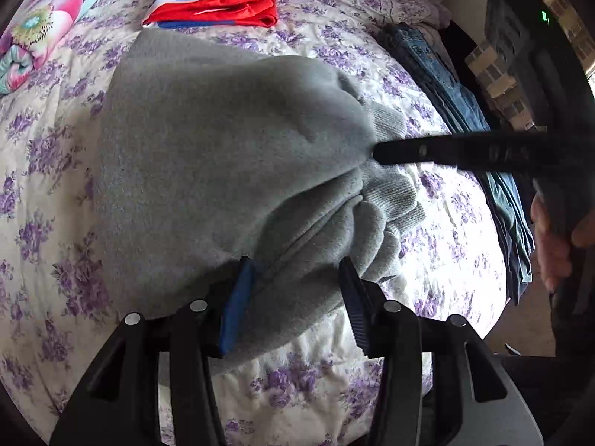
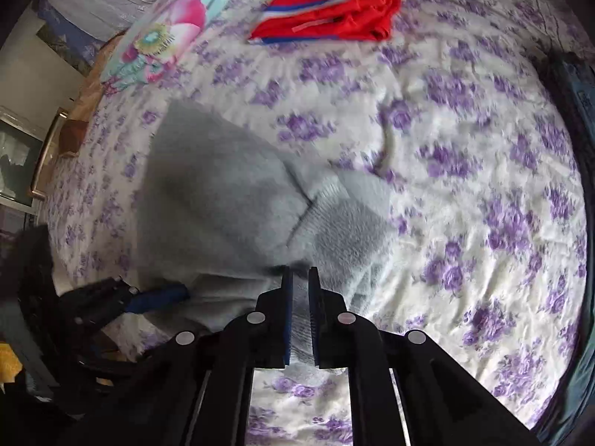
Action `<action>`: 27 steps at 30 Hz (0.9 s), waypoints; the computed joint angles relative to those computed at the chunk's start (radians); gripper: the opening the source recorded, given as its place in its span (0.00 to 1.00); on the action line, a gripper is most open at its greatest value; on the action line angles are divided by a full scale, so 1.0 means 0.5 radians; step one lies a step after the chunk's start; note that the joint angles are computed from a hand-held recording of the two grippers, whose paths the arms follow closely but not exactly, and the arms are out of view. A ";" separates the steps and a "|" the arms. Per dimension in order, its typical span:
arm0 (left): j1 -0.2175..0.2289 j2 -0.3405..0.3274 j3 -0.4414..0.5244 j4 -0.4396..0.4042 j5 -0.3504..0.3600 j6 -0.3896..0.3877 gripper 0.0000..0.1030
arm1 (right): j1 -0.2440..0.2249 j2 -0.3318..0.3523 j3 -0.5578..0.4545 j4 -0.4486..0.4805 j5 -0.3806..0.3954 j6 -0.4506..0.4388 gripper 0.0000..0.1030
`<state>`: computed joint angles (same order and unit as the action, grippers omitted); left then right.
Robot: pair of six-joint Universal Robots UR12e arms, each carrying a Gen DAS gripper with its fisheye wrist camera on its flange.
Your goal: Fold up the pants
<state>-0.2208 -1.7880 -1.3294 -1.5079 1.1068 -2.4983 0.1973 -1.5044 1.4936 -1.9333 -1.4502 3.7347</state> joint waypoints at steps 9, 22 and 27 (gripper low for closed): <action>-0.006 0.042 -0.063 0.067 0.024 -0.015 0.45 | 0.057 0.494 -0.608 0.054 -0.216 -0.632 0.57; 0.068 0.064 -0.011 0.054 -0.148 -0.043 0.57 | 0.015 0.630 -0.772 0.358 -0.130 -0.631 0.49; 0.185 0.024 0.071 0.251 -0.126 -0.352 0.71 | 0.014 0.344 -0.517 0.077 -0.243 -0.515 0.56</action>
<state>-0.1281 -1.7760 -1.2940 -1.3822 1.0440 -2.6742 0.2041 -1.3322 1.2350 -1.8948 -1.5720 3.4770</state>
